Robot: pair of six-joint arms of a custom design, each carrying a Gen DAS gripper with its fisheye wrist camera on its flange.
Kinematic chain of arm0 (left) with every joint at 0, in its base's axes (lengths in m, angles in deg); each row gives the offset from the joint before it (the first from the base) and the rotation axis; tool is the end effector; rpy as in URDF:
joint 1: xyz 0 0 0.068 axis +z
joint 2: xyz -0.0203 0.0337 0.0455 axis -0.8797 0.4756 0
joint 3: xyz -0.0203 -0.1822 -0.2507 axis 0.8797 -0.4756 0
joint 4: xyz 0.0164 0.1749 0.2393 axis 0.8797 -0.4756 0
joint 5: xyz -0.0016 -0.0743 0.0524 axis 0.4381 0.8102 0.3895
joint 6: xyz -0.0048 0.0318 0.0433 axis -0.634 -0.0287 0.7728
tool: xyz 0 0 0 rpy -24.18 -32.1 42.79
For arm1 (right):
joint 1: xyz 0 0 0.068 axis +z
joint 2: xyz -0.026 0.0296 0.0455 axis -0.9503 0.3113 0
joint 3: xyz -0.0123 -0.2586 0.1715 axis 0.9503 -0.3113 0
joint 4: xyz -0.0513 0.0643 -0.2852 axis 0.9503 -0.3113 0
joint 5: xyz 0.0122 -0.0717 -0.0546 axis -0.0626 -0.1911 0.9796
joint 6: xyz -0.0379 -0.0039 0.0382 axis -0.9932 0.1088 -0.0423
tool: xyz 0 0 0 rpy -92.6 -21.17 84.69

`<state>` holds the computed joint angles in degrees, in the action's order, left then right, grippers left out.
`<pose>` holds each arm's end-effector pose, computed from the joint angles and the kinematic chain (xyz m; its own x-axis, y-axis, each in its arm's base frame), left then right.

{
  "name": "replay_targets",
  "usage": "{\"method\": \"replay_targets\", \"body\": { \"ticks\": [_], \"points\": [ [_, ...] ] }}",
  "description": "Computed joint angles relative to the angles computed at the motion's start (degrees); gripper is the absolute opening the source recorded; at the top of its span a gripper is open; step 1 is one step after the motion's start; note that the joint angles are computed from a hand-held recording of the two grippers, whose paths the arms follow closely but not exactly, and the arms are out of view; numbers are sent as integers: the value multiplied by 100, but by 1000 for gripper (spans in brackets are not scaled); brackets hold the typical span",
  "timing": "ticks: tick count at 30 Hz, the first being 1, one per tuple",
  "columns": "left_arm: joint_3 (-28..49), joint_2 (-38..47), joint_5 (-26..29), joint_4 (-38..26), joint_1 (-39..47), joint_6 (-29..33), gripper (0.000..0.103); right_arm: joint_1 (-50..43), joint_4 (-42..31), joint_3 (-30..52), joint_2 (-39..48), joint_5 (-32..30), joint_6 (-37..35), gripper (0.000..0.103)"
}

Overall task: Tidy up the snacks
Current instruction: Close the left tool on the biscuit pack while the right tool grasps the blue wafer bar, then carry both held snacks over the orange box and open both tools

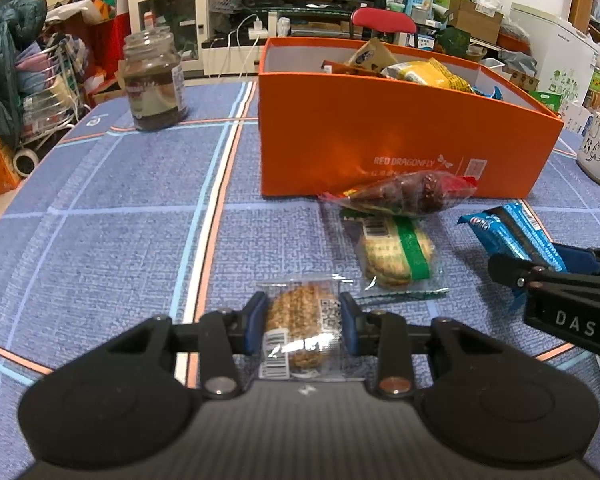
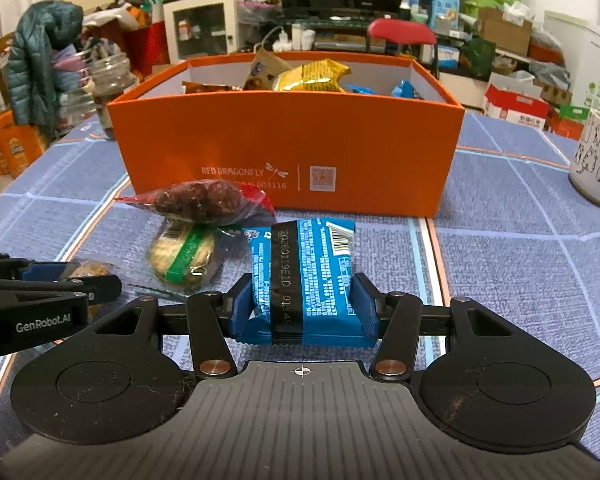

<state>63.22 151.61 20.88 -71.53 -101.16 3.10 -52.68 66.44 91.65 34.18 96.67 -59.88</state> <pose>0.2886 -0.2288 0.1804 -0.6827 0.2165 -0.6979 0.3386 0.9401 -0.0397 0.2413 0.0717 0.2048 -0.6533 0.1201 -0.7475 0.1413 0.9893 0.0354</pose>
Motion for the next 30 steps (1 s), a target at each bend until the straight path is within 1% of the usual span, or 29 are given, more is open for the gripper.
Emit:
{"method": "replay_targets", "body": {
  "ticks": [4, 9, 13, 15, 18, 20, 22, 24, 25, 26, 27, 28, 29, 30],
  "points": [
    [-78, -201, -16, 2, -24, 8, 35, 82, -109, 2, -247, 76, -54, 38],
    [-201, -633, 47, -54, -3, -36, 35, 153, -377, -31, -860, 160, -108, 39],
    [-14, -950, -42, -66, 72, 265, 35, -87, -597, 185, -1430, 122, -448, 39],
    [324, -878, -20, -153, 167, 364, 35, -465, -580, 480, -1381, -167, -714, 39],
    [1168, -480, -7, -304, 289, 536, 35, -1076, -449, 1085, -879, -662, -1012, 39],
    [1897, -35, -99, -447, 314, 723, 35, -1410, -382, 1616, -334, -895, -1132, 39],
    [2654, 475, -109, -655, 353, 781, 35, -1644, -388, 2149, 219, -1137, -1138, 39],
    [3487, 1109, -134, -870, 393, 953, 37, -1769, -433, 2668, 800, -1149, -1233, 39],
    [3840, 1417, -110, -935, 421, 1090, 48, -1807, -498, 2919, 1090, -1109, -1353, 40],
    [4067, 1610, -53, -1025, 451, 1160, 77, -1837, -577, 3077, 1252, -1119, -1405, 41],
    [4218, 1731, -126, -1175, 452, 1154, 90, -1853, -597, 3095, 1260, -1175, -1387, 43],
    [4080, 1663, -186, -1071, 456, 1145, 97, -1846, -501, 2969, 1134, -1257, -1370, 45],
    [3655, 1434, -207, -654, 458, 1169, 98, -1842, -314, 2705, 900, -1405, -1432, 56],
    [3206, 1181, -148, -281, 478, 1214, 98, -1797, -93, 2362, 611, -1541, -1541, 63]
  ]
}}
